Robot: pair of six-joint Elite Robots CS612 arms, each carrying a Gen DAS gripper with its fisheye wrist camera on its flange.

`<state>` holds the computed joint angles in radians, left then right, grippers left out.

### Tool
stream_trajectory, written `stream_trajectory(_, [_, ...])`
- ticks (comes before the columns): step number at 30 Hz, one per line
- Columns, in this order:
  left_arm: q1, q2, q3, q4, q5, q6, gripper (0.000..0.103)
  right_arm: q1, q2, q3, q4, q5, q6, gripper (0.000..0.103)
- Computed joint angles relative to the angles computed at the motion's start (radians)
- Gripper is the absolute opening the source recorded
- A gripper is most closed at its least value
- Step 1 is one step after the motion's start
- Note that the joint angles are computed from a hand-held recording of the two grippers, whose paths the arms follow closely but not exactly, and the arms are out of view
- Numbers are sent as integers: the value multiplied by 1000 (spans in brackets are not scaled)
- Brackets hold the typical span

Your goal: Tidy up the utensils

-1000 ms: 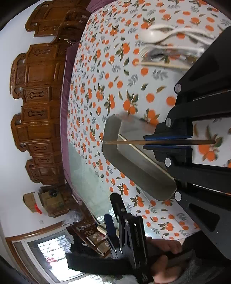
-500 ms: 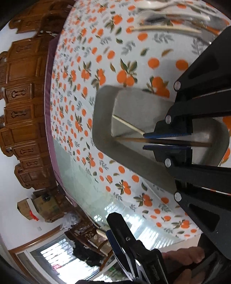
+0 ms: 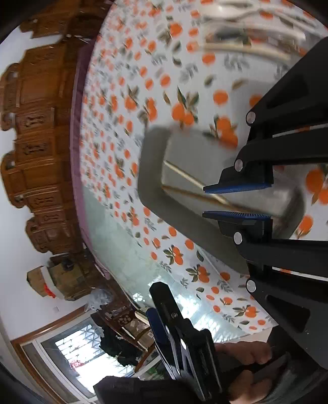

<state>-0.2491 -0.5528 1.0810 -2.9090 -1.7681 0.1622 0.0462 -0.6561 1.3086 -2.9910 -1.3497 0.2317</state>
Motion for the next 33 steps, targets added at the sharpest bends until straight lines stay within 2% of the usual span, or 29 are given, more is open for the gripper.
stream_trajectory(8, [-25,-40,70,-43,-29,18,91,-36,-117,197,-117,-137,-62,16])
stream_trajectory(10, [-33,-54,93,-55,-48,21,91,-48,-143,244,-138,-187,-67,20])
stream_trajectory(15, [-59,-81,144,-74,-72,59,91,-76,-179,326,-168,-250,-56,22])
stream_trajectory(21, [-82,-101,182,-76,-88,80,91,-99,-187,376,-223,-275,-10,22])
stream_trajectory(24, [-95,-110,204,-73,-99,93,91,-113,-181,393,-240,-243,25,22])
stream_trajectory(27, [-111,-120,232,-83,-93,100,91,-115,-173,393,-230,-244,15,22])
stream_trajectory(33, [-145,-136,293,-120,-82,176,91,-124,-165,388,-192,-232,7,22])
